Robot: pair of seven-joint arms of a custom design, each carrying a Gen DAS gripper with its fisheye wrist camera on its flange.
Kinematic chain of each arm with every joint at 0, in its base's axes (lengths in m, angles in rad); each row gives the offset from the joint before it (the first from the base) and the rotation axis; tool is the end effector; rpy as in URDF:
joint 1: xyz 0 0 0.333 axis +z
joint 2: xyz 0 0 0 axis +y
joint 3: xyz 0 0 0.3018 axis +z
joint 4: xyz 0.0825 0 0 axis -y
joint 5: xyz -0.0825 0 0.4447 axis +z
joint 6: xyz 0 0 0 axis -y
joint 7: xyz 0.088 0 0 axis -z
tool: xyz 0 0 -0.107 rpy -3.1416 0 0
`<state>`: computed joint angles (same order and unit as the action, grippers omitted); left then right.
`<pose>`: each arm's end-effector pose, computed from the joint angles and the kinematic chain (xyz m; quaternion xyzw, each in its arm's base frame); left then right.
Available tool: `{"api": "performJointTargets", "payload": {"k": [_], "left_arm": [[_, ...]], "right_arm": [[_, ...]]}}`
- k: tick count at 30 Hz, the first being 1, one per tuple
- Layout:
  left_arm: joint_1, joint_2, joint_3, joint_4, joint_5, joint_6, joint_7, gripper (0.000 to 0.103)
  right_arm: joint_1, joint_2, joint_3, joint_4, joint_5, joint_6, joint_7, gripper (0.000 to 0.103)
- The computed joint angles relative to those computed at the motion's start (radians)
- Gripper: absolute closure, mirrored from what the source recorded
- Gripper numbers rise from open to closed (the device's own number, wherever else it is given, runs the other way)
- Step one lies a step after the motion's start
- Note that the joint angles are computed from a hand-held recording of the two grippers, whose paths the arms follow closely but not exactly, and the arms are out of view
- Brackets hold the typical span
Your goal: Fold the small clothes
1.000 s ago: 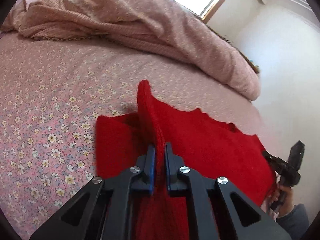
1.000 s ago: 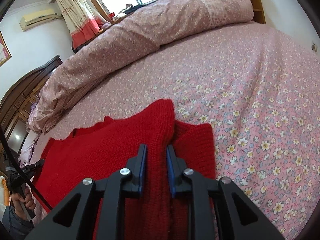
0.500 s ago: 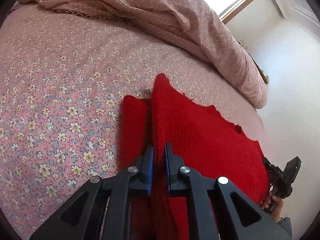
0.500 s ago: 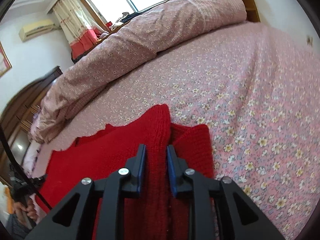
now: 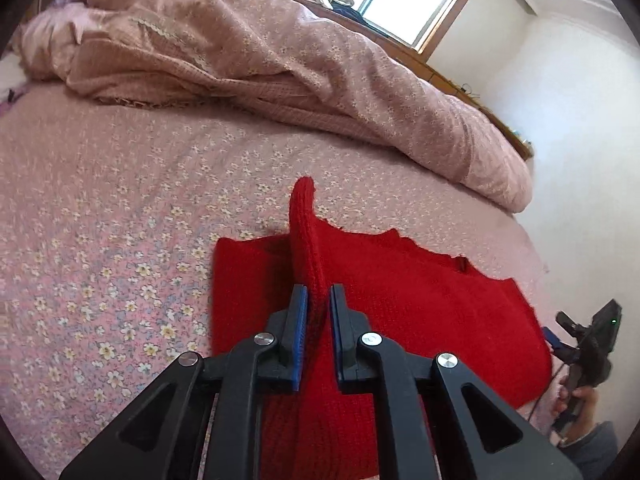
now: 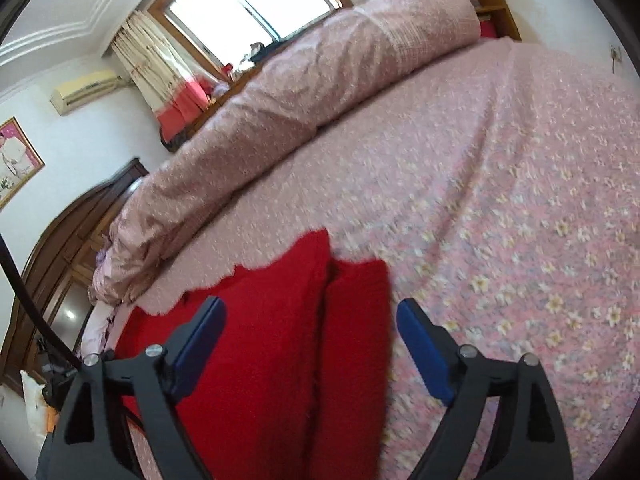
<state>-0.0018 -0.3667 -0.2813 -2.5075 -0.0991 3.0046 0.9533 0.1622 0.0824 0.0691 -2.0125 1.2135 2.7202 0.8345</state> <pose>0.5078 -0.1441 0.4640 -0.7584 0.5033 -0.3830 0.1574 0.6460 0.1163 0.4200 -0.6193 0.6368 -0.0215 0.4587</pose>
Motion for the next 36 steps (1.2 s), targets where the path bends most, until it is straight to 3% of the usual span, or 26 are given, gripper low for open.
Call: {"api": "performJointTargets", "payload": {"k": [2,9,14,20,25,27,29,30,32,34,36], "left_arm": [[0.032,0.004,-0.031,0.008,0.021,-0.003,-0.045,0.099],[0.064,-0.049,-0.040,-0.052,0.010,0.027,-0.125,0.099],[-0.011,-0.007,0.007,-0.019,-0.031,0.024,-0.068,0.099],[-0.060,0.063,0.000,0.046,-0.018,0.020,-0.007,0.099],[-0.181,0.096,0.074,0.084,-0.103,0.003,0.148,0.099],[-0.220,0.107,0.092,0.107,-0.147,-0.003,0.218,0.099],[-0.268,0.120,0.114,0.125,-0.209,0.004,0.296,0.099],[-0.334,0.136,0.159,0.148,-0.295,0.003,0.393,0.099],[-0.393,0.162,0.193,0.187,-0.421,-0.012,0.509,0.099],[-0.442,0.200,0.212,0.237,-0.569,-0.028,0.613,0.099],[-0.458,0.247,0.194,0.283,-0.661,-0.006,0.661,0.099]], "right_arm": [[-0.006,-0.004,-0.009,-0.010,-0.060,-0.045,0.040,0.012],[-0.040,0.001,-0.028,-0.004,-0.110,-0.265,0.048,0.003],[-0.073,0.022,-0.039,0.029,-0.066,-0.490,0.024,0.001],[-0.072,0.094,-0.012,0.103,-0.034,-0.477,0.041,0.000],[-0.107,0.145,0.011,0.153,0.093,-0.536,0.035,0.000],[-0.107,0.152,0.014,0.161,0.086,-0.539,0.044,0.001],[-0.099,0.150,0.013,0.160,0.036,-0.517,0.066,0.015],[-0.094,0.152,0.012,0.161,0.010,-0.503,0.086,0.022],[-0.087,0.165,0.011,0.170,-0.050,-0.485,0.157,0.061],[-0.108,0.187,0.018,0.186,-0.027,-0.518,0.173,0.070],[-0.115,0.198,0.028,0.203,-0.019,-0.529,0.171,0.076]]}}
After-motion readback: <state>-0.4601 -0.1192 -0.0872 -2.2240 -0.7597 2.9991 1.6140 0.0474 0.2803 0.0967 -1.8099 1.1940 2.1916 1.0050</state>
